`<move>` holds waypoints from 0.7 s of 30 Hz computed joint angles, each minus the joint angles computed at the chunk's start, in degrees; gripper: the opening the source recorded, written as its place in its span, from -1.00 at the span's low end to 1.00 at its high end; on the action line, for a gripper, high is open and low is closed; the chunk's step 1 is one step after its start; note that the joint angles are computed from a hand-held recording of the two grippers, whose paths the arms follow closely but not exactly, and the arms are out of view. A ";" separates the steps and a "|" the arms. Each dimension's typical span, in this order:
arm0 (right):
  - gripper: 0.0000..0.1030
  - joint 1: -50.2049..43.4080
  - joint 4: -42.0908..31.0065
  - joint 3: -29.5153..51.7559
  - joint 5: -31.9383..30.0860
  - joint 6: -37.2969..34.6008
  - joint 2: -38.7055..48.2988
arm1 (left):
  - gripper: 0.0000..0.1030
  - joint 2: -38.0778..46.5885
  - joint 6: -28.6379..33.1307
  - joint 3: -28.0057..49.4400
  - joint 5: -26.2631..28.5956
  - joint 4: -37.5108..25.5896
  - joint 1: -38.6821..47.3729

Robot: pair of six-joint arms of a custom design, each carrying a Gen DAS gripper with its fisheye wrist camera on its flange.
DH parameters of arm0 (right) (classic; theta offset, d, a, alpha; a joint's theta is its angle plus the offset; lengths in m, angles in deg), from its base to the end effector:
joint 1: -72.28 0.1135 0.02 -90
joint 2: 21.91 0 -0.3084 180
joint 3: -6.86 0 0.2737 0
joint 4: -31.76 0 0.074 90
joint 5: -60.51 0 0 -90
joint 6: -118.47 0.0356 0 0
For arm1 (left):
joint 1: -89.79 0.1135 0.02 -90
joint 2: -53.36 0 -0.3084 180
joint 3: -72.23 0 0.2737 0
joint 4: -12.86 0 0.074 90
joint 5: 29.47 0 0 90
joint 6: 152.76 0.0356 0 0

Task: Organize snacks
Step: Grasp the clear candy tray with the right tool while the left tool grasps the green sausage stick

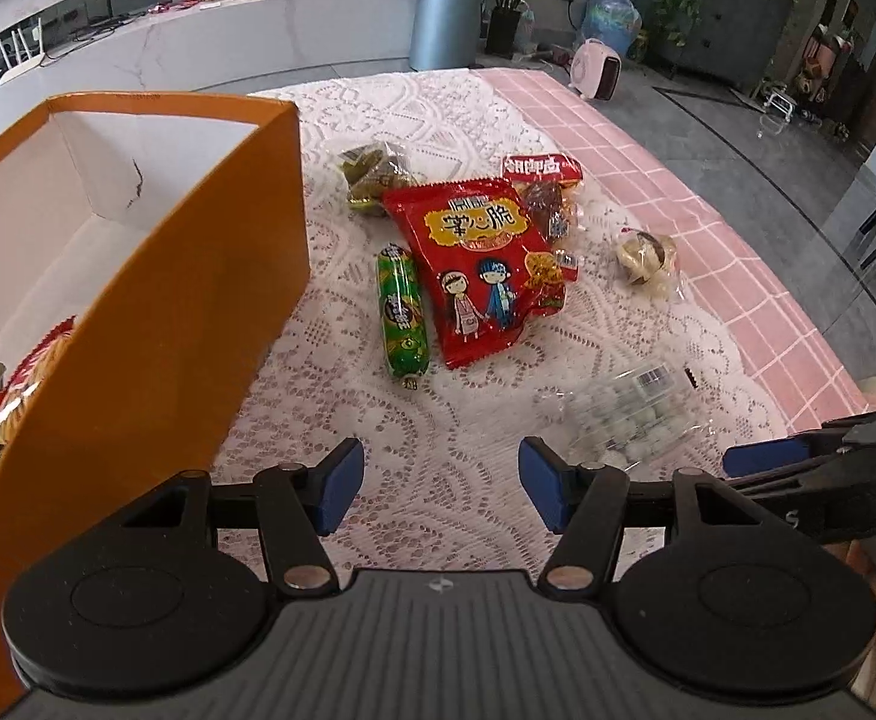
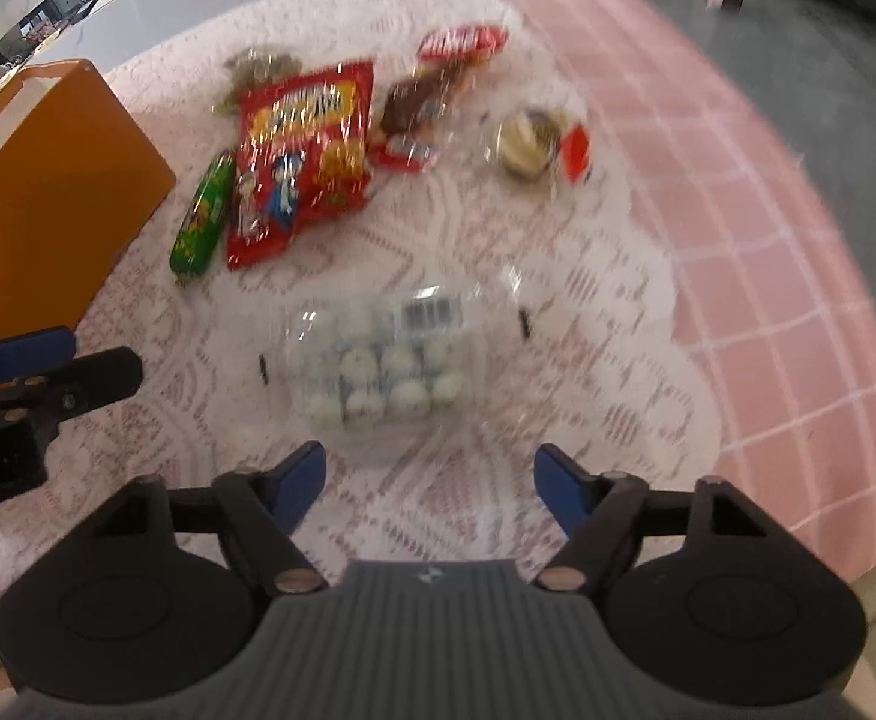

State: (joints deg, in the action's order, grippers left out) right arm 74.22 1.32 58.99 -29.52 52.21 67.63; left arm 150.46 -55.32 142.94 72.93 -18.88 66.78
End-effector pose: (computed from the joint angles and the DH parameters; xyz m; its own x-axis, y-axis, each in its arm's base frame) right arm 0.2761 0.0094 0.1541 -0.8610 0.3737 -0.3449 0.3415 0.9275 0.1522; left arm 0.3290 -0.1480 0.2055 -0.7122 0.4398 -0.5472 0.5833 0.8045 -0.1125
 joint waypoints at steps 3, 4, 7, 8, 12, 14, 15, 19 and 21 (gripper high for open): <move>0.45 -1.65 0.59 0.51 -2.67 0.07 1.15 | 0.37 1.01 0.43 0.36 0.13 0.36 -0.19; 0.45 -1.89 0.74 0.75 -2.96 0.15 1.41 | 0.37 1.21 0.65 0.34 0.14 0.54 -0.15; 0.47 -2.69 2.61 1.49 -3.97 0.39 2.54 | 0.37 1.75 0.68 0.39 0.00 1.07 0.12; 0.47 -3.01 3.67 1.69 -4.57 0.65 3.05 | 0.37 1.87 0.68 0.43 0.05 1.16 0.26; 0.53 -3.02 8.11 2.47 -3.68 2.10 5.21 | 0.36 2.24 0.80 0.44 -0.20 2.07 0.67; 0.53 -3.05 9.96 3.09 -3.44 2.28 6.31 | 0.34 2.43 0.87 0.50 -0.42 2.64 0.71; 0.53 -2.91 11.24 3.19 -3.42 2.46 6.84 | 0.33 2.53 0.76 0.49 -0.61 2.96 0.68; 0.53 -2.15 13.57 4.10 -3.06 1.06 8.56 | 0.30 3.00 0.31 0.61 -2.25 4.16 0.36; 0.52 -1.32 14.21 4.13 -2.44 -0.60 8.84 | 0.29 3.22 0.57 0.54 -3.17 4.80 0.16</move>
State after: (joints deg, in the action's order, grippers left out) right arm 72.89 15.53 63.12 -31.96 51.61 76.48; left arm 153.68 -54.75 143.49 69.76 -14.08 66.94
